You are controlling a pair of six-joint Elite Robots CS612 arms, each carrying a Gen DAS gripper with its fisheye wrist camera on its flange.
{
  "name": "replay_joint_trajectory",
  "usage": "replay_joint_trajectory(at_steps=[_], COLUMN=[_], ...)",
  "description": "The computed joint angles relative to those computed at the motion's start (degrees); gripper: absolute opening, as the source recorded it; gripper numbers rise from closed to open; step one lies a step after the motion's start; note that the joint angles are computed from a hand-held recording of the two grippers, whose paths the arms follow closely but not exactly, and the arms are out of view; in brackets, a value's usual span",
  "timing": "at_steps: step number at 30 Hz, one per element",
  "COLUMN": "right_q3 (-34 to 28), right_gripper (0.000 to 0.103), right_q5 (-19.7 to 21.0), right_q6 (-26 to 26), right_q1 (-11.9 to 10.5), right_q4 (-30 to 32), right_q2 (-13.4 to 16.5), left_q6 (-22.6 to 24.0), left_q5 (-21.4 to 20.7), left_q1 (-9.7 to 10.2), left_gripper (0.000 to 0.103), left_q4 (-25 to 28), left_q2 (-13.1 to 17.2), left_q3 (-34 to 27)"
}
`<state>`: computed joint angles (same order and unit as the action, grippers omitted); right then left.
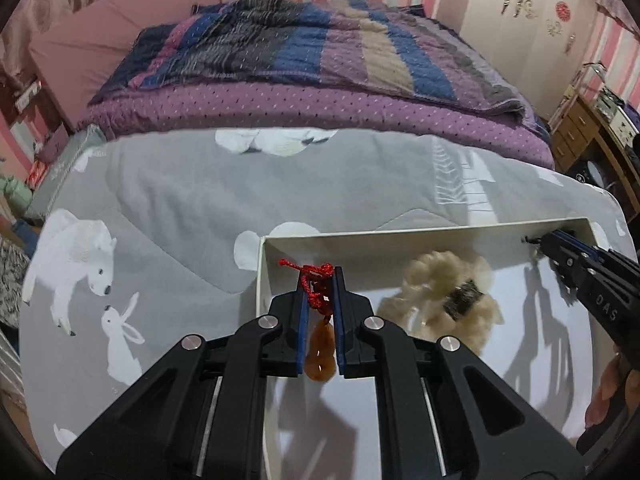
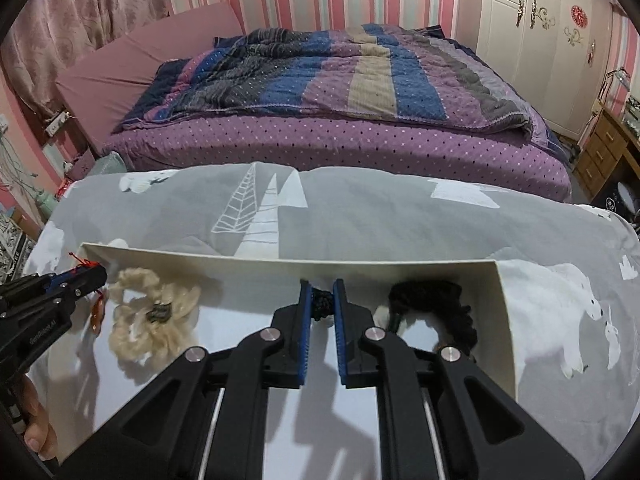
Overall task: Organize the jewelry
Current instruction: 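Carry both pendants into the white tray and open both tools, then withdraw both tools from the tray toward the remaining jewelry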
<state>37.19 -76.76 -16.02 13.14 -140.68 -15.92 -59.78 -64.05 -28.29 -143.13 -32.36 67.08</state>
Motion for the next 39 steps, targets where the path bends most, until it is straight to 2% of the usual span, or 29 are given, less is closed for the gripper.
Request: replay_joint_trajectory(at_steps=[5,9,14,16,18,20,21,22,24,26,28,30,36,39], right_q3=[-2.98,-2.56,-2.97,-2.99,-2.73,-1.76,-1.18,-0.35,0.74,2.3,5.87,8.78,18.02,23.94], right_gripper=[0.011,0.011,0.011,0.012,0.016,0.031,0.043,0.05,0.051,0.062,0.076,0.082,0.085,0.092], right_q5=[-1.53,-3.22,-1.83,-1.97,-1.91,-1.46,-1.29,-1.17,-0.92,-1.36,-1.74,-2.96,-2.92,-2.29], right_q6=[-1.29,-2.35,-1.68,-1.91,-2.32,-2.02,-2.04,-2.36,-3.29,-3.8,-4.41,-4.87,-5.24,-4.47], right_q1=[0.56,0.94,0.62,0.64,0.58,0.35,0.24,0.11,-0.09,-0.38,-0.84,-1.1,-2.88,-3.95], right_q4=[3.17,2.11,3.64,3.87,4.59,4.11,3.7,3.24,3.21,3.43,0.54,-2.23,-5.86,-10.15], right_q2=[1.59,1.53,1.5,1.48,1.14,0.45,0.02,-0.63,-1.67,-3.09,-5.35,-7.02,-12.71,-15.94], left_q6=[-0.1,0.54,0.83,1.11,0.96,1.46,1.91,1.44,1.89,1.85,1.42,0.74,-1.93,-3.8], left_q5=[0.23,-0.81,-0.82,-1.54,-1.94,-1.55,-1.24,0.16,2.18,4.75,6.78,6.25,8.11,9.2], left_q1=[0.41,0.66,0.68,0.89,0.8,0.43,0.12,-0.34,-1.18,-2.05,-2.97,-3.41,-5.66,-7.02], left_gripper=[0.009,0.009,0.009,0.011,0.022,0.039,0.044,0.065,0.078,0.096,0.098,0.099,0.1,0.1], left_q4=[1.26,3.51,6.08,7.84,7.68,6.31,5.73,6.95,6.3,6.79,5.29,3.26,1.33,0.25], left_q2=[0.32,1.03,1.43,2.53,2.4,1.83,1.45,1.07,0.23,-0.76,-2.55,-4.27,-8.61,-10.66], left_q3=[-0.91,-2.52,-3.79,-6.11,-6.02,-5.18,-4.78,-4.73,-3.89,-3.03,-0.6,1.89,8.57,12.23])
